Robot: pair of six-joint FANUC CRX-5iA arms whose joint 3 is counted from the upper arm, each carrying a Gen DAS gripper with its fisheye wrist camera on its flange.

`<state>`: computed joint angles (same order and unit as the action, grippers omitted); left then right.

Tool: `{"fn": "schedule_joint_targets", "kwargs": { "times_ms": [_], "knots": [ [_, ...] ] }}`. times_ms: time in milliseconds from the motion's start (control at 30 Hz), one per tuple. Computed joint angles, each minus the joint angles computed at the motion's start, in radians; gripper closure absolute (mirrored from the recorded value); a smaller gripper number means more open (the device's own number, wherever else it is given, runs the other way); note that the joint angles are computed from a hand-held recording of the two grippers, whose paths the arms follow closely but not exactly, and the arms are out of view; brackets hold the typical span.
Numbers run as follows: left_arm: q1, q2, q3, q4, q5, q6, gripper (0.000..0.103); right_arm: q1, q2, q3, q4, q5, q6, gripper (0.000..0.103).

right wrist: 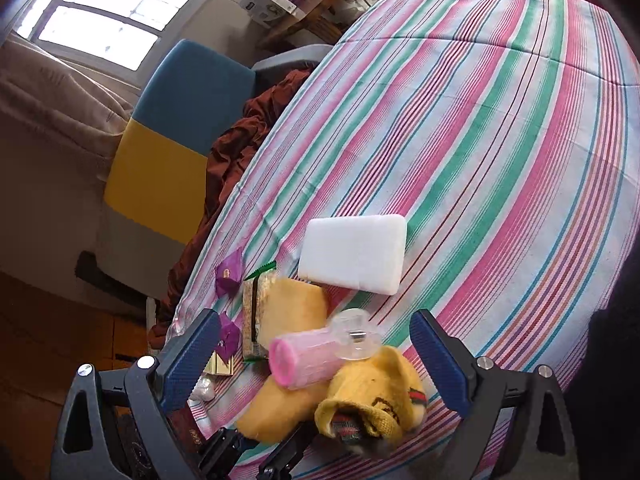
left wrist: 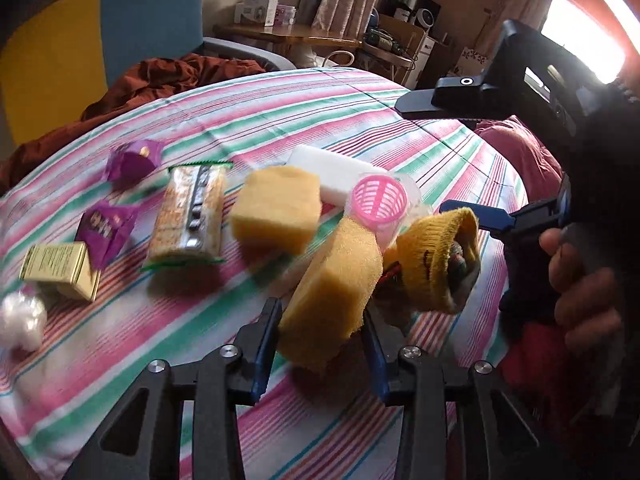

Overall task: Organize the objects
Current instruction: 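Grasp another yellow sponge with left gripper while right gripper grasps pink hair roller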

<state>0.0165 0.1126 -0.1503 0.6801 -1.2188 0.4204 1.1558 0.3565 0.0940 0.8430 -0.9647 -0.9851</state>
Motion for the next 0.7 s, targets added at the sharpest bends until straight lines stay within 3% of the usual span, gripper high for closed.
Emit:
{"fn": "schedule_joint_targets", "kwargs": {
  "times_ms": [167, 267, 433, 567, 633, 700],
  "knots": [
    [0.094, -0.035, -0.057, 0.012, -0.027, -0.017, 0.071, -0.023, 0.040, 0.094, -0.156, 0.039, 0.209, 0.006],
    [0.138, -0.047, -0.070, 0.016, -0.047, -0.018, 0.074, -0.022, 0.076, 0.169, -0.210, -0.007, 0.321, 0.006],
    [0.192, -0.064, -0.083, 0.020, -0.052, -0.002, 0.074, 0.023, 0.082, 0.140, 0.056, -0.078, 0.268, 0.006],
    [0.232, -0.091, -0.115, 0.021, -0.049, 0.006, 0.074, 0.017, 0.105, 0.184, 0.033, -0.035, 0.382, 0.006],
    [0.253, -0.105, -0.130, 0.020, -0.053, -0.001, 0.074, 0.000, 0.098, 0.165, 0.027, 0.082, 0.417, 0.006],
    [0.267, -0.112, -0.138, 0.018, -0.059, -0.002, 0.074, -0.011, 0.128, 0.230, -0.089, 0.139, 0.563, 0.006]
  ]
}}
